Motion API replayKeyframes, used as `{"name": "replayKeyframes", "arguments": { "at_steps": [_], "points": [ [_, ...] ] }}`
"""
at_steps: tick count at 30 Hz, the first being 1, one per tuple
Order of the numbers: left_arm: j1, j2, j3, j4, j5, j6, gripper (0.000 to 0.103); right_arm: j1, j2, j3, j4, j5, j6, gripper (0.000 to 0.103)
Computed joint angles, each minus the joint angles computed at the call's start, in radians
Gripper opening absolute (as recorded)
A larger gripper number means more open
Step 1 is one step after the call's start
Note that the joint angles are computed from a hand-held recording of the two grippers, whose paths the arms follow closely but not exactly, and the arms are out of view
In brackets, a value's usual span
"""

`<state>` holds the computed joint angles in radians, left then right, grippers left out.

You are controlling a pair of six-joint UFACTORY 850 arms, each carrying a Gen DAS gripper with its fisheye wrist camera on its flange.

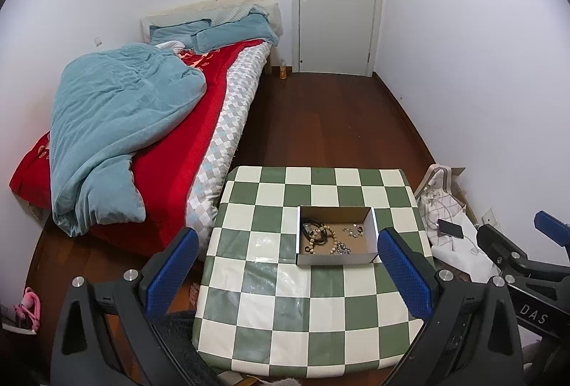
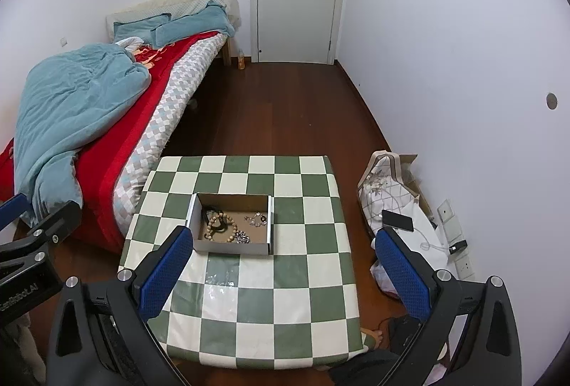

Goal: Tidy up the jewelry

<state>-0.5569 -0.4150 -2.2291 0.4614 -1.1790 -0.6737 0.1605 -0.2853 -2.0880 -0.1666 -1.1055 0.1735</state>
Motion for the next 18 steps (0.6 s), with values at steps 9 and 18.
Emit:
{"name": "replayKeyframes", "arguments": {
  "at_steps": [9,18],
  "points": [
    [0.011,-0.026,-0.008,0.001,-0.026,0.004,0.103,0.001,-0.056,-0.064,-0.009,-0.029,0.008,0.103],
    [0.013,-0.023,0.006,-0.003,-0.026,0.0,0.103,0.002,-0.058,-0.038,-0.004,-0.036,0.005,0.103]
  ]
}}
